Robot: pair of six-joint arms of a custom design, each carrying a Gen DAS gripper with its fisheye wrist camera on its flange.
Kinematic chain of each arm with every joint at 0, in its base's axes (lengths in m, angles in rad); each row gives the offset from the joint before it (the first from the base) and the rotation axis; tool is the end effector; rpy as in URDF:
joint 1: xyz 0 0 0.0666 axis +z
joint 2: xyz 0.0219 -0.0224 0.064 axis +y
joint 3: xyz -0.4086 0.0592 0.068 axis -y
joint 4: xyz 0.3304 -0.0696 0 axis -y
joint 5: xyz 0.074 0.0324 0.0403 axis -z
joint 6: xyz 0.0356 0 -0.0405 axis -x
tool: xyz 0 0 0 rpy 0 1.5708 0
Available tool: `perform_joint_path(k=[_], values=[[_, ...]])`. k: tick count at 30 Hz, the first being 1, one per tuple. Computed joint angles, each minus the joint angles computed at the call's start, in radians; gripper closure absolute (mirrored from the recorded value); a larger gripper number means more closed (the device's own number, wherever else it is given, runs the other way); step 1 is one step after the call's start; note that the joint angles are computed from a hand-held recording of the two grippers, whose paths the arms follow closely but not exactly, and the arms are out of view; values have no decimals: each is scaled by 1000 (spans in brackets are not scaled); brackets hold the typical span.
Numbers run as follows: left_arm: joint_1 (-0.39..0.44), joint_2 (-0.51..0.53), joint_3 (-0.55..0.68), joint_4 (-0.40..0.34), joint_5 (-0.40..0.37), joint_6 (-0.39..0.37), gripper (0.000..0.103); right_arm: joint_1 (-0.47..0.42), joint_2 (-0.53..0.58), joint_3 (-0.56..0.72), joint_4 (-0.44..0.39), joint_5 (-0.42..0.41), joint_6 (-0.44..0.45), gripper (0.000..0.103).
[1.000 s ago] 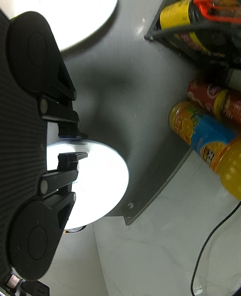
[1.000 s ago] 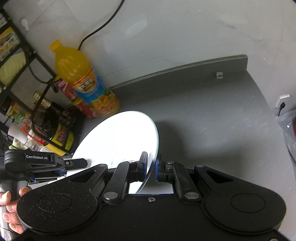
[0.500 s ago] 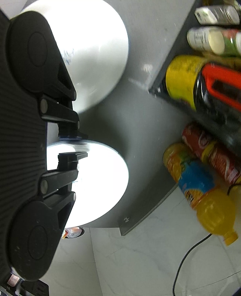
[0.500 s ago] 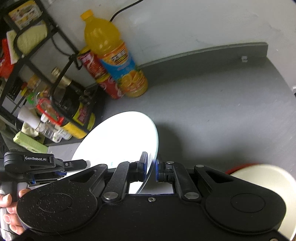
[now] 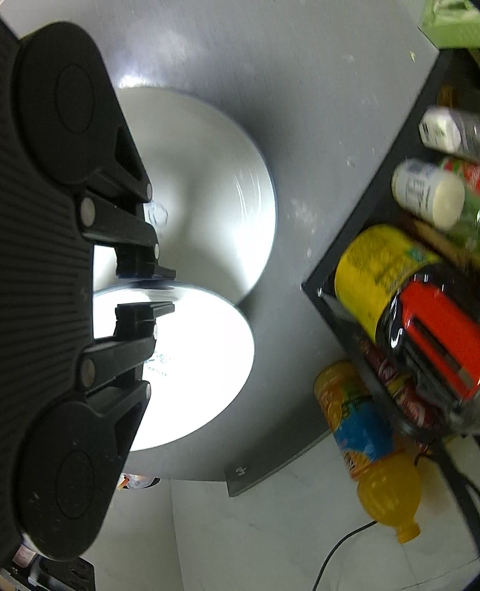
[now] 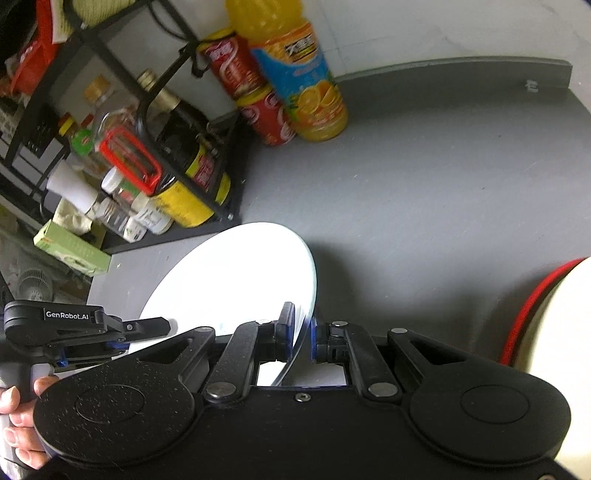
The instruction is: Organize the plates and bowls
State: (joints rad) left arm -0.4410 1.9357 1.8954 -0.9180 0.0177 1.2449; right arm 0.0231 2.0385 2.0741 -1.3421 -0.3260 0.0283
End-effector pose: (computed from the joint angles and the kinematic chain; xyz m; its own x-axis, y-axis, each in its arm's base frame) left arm 0.5640 -0.2674 0.3849 -0.6499 -0.7407 -0.1703 -0.5614 0.6190 -0.5493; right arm 0.6245 0.0254 0.3724 -0.9616 -0.0490 -0.2699 -0.1328 0.9441 0.3016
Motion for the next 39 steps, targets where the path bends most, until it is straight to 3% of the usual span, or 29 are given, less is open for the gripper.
perform_joint_path(k=[7, 24, 39], values=[[4, -52, -115, 41, 8, 23, 94, 24, -25, -60, 25, 19, 1, 94], [-2, -79, -255, 102, 34, 71, 92, 67, -77, -176, 88, 88, 16, 96], [-3, -75, -249, 56, -6, 47, 90, 82, -91, -212, 115, 118, 16, 96]])
